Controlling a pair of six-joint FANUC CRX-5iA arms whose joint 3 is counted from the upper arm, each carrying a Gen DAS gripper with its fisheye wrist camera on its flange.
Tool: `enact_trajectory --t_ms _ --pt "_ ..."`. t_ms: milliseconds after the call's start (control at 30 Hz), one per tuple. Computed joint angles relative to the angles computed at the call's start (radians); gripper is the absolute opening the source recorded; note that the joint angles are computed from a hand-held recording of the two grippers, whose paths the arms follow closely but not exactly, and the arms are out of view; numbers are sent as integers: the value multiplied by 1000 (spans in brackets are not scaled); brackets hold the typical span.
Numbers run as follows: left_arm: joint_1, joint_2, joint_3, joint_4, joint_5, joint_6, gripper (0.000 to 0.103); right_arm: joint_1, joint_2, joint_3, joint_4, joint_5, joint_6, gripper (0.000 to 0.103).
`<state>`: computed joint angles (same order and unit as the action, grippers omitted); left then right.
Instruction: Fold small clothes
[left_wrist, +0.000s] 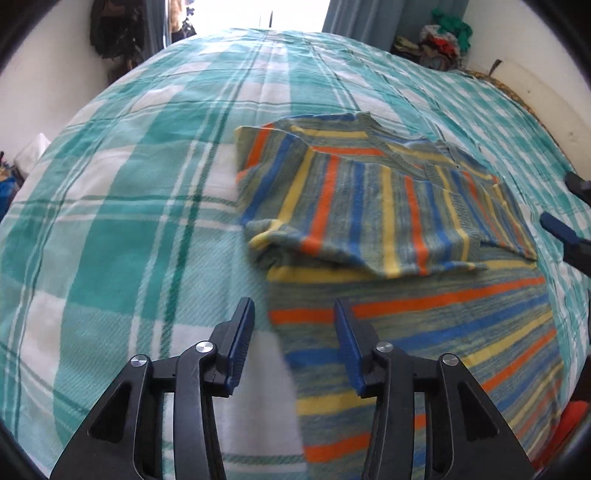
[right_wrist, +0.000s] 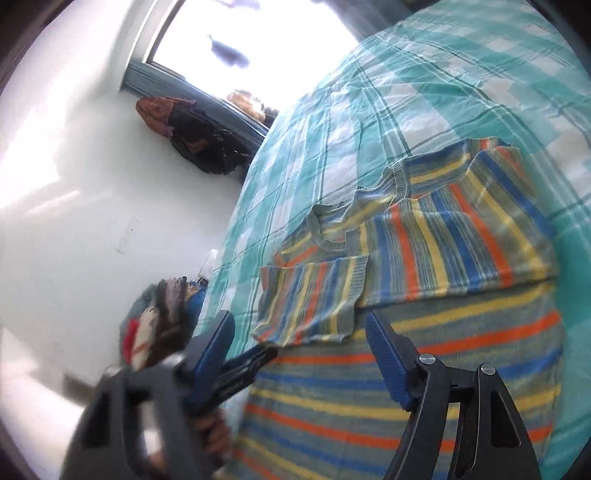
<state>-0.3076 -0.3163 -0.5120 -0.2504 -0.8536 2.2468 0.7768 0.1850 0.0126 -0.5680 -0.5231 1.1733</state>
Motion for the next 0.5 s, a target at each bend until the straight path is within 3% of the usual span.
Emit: enact_trajectory --t_ms 67,133,200,233,267,300,333,433,500 --pt "-38 -86 -31 -127 -52 128 70 -30 123 128 -12 -100 4 58" --pt "-42 -152 -71 -191 -93 191 71 -20 214 211 67 -169 -70 56" --pt "5 -201 -130 -176 -94 176 73 -13 269 254 86 -197 -93 54" --pt "53 -241 -181 -135 -52 138 73 -11 288 271 79 -201 -80 51" --pt "101 -298 -237 -92 9 99 73 -6 304 287 82 -209 -64 37" --pt "119 -323 -259 -77 37 87 74 6 315 299 127 -220 -79 9" --pt "119 -316 -253 -75 34 80 76 30 307 286 216 -201 -127 3" --pt "6 -246 -191 -199 -17 196 82 81 239 166 459 -26 -262 3" --pt "-26 -224 -174 -232 -32 226 84 89 273 195 550 -64 -298 4"
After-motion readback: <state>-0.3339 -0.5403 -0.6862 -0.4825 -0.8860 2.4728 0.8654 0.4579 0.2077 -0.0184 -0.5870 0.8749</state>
